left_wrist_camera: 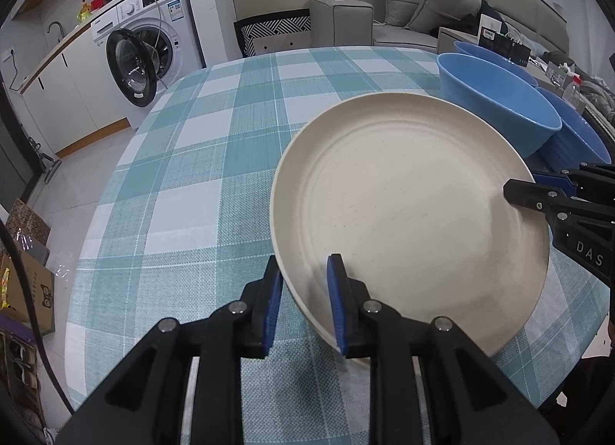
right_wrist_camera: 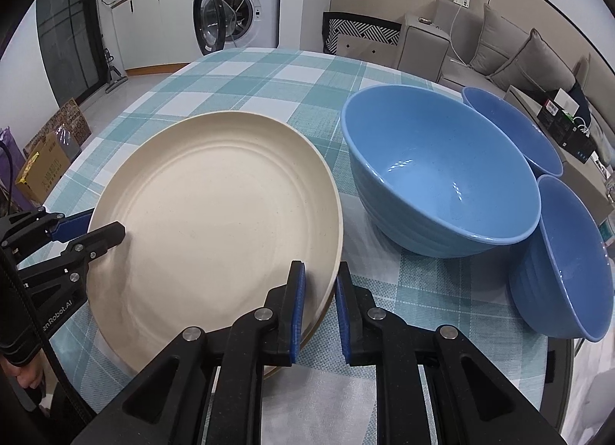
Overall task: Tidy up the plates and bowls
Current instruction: 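Lower the held cream plate onto the stacked cream plates, then open both grippers to release the plate on the stack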
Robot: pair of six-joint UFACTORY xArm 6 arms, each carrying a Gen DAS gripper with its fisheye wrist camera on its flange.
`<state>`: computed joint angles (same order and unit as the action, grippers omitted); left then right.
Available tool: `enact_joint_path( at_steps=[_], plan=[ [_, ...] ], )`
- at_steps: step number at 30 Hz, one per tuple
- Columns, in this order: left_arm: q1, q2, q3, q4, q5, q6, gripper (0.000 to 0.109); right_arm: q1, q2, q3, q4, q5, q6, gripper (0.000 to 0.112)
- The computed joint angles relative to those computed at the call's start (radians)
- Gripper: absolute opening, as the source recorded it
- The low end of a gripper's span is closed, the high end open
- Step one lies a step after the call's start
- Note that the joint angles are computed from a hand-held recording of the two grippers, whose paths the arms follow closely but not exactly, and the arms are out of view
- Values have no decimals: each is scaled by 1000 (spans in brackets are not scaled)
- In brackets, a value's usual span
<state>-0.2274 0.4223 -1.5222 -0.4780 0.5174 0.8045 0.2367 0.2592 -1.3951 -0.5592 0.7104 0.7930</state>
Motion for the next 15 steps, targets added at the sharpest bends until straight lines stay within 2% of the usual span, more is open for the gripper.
enact_joint_path(
  at_steps=[15],
  plan=[
    [-11,-1,20,72,-42,-32,23,18,3,3,-81,31,39,16]
  ],
)
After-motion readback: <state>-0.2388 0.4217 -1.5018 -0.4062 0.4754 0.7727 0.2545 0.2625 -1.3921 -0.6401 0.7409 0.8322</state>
